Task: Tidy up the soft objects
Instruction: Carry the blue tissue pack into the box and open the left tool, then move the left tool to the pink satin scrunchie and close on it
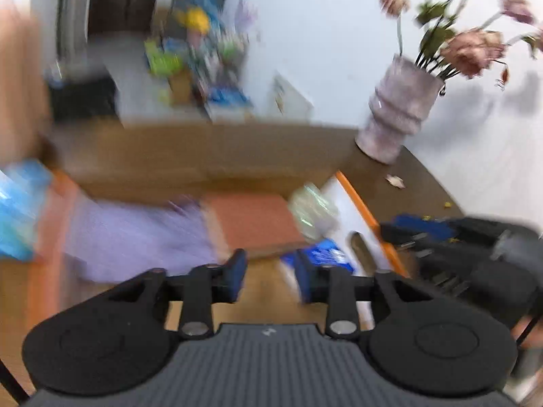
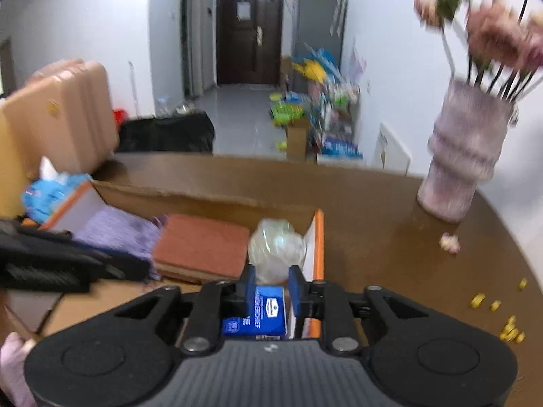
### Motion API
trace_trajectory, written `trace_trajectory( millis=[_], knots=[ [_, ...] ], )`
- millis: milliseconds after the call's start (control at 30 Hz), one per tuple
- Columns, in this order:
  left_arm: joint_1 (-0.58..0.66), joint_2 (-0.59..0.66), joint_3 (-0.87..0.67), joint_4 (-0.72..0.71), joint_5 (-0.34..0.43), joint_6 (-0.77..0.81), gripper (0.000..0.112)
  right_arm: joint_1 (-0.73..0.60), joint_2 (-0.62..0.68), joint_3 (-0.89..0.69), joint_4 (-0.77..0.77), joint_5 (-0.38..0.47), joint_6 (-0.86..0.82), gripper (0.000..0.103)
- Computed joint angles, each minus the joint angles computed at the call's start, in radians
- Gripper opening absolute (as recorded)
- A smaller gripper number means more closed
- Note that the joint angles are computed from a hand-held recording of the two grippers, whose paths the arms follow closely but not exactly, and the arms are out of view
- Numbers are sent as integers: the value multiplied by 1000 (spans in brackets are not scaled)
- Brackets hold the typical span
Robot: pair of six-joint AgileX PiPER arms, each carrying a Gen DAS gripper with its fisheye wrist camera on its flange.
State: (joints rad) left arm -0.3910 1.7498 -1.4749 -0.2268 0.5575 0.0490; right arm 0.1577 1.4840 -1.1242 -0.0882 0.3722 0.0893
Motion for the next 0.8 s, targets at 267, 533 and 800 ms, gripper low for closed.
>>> trace_trajectory(
  millis=[267,533,800],
  knots=[
    [-35,-516,409,797,-69,-619,69,46,-375,188,-139,-7,51,56],
    [-289,-846,738,1382,126,-1254,99,277,-663,437,-891,-44,845,98],
    [-549,-995,820,1461,388,-1379,102,671,-790,484,-1165,328,1172,100]
  ],
)
